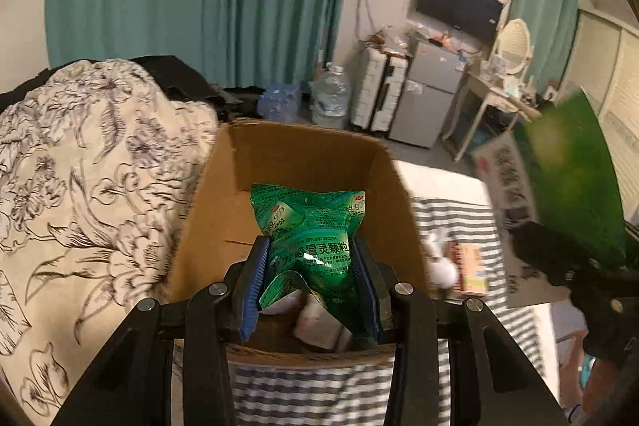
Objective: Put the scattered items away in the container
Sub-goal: 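Lower the green bag and the medicine box into the cardboard box and open both tools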
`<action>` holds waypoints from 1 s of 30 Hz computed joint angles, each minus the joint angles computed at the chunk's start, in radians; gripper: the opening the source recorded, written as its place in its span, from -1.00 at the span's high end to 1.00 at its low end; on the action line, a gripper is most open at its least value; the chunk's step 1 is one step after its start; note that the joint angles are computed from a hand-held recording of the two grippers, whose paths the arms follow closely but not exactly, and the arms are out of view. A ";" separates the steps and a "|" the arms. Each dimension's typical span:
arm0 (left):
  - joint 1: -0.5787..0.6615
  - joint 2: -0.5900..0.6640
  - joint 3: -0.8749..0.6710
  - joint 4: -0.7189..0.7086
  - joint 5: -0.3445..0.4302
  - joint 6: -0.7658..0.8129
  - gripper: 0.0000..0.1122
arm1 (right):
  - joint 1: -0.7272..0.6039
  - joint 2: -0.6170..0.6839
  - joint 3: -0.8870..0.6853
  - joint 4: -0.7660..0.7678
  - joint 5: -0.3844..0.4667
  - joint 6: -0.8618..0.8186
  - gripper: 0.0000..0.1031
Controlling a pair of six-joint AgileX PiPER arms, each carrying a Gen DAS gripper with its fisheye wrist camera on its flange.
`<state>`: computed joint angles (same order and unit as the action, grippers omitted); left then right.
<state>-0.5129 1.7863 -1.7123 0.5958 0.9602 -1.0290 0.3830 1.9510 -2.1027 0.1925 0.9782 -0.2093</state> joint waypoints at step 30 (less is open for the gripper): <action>-0.147 0.134 -0.156 0.081 0.035 -0.085 -0.84 | -0.183 -0.228 0.351 -0.008 -0.198 -0.105 -0.87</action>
